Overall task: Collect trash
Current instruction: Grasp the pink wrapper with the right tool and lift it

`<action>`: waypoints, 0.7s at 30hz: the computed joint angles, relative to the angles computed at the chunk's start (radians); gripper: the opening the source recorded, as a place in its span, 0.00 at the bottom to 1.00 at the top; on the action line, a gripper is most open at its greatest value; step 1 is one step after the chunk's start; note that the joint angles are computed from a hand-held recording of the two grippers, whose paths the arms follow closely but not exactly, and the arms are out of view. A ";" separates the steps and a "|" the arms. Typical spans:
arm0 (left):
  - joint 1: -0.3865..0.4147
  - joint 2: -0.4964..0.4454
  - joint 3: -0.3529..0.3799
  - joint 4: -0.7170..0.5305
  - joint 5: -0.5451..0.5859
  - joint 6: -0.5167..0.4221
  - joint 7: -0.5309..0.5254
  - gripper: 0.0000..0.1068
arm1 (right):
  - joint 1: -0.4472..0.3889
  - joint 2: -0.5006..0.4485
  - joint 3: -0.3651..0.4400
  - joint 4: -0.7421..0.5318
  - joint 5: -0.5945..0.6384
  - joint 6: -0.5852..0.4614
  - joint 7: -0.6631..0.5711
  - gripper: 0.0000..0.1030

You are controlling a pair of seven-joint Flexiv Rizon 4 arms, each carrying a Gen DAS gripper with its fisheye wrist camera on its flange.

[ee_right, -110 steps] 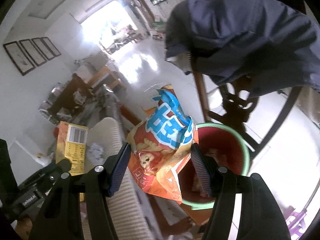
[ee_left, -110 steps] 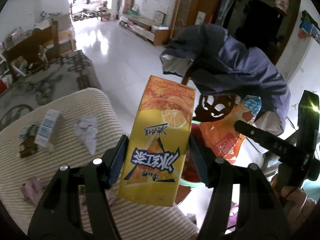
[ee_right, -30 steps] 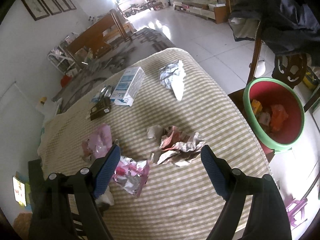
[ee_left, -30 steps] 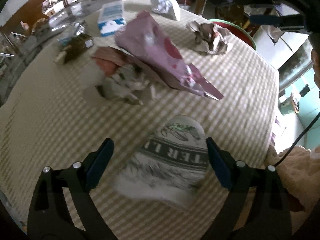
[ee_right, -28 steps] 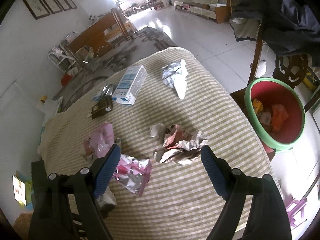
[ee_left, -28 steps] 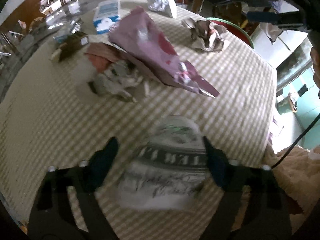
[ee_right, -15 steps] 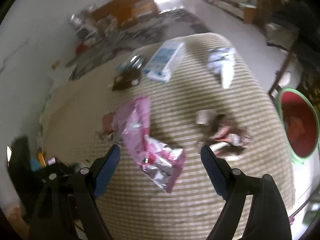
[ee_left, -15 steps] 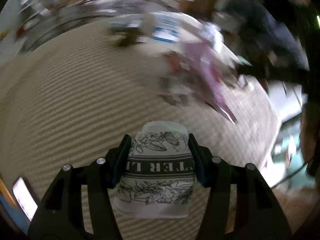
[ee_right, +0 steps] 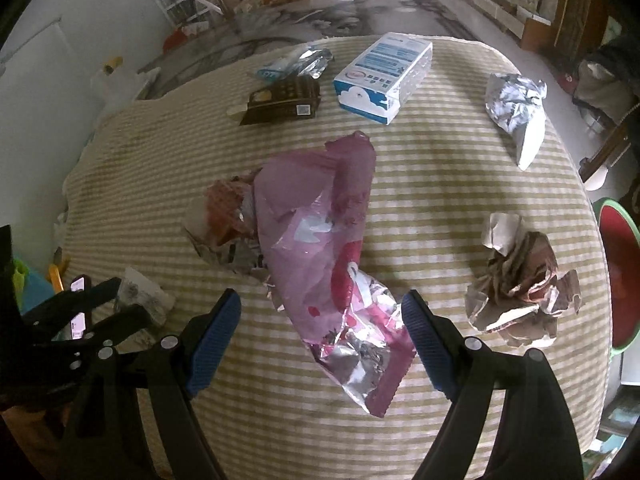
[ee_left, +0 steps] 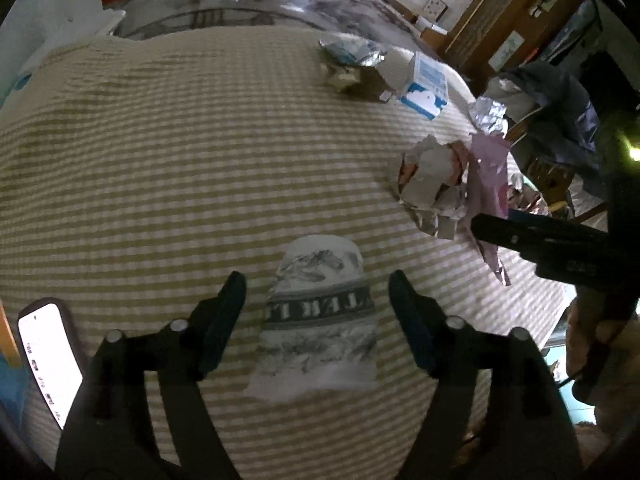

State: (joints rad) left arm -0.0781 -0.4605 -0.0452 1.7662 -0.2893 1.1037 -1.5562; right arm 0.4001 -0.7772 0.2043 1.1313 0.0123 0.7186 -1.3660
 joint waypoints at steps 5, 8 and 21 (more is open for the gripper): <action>-0.001 0.000 0.013 -0.004 0.022 -0.024 -0.009 0.68 | 0.006 0.005 -0.010 0.012 -0.009 0.016 0.017 0.78; 0.003 0.009 0.009 0.012 0.017 -0.032 -0.003 0.68 | 0.007 0.010 -0.015 0.021 -0.019 0.026 0.023 0.78; -0.007 -0.003 0.011 0.005 0.022 -0.052 -0.018 0.48 | 0.000 0.011 -0.012 0.034 -0.026 0.054 0.027 0.64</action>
State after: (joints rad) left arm -0.0849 -0.4631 -0.0339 1.7715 -0.2669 1.0512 -1.5744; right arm 0.4003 -0.7660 0.1923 1.1650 -0.0137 0.7724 -1.3388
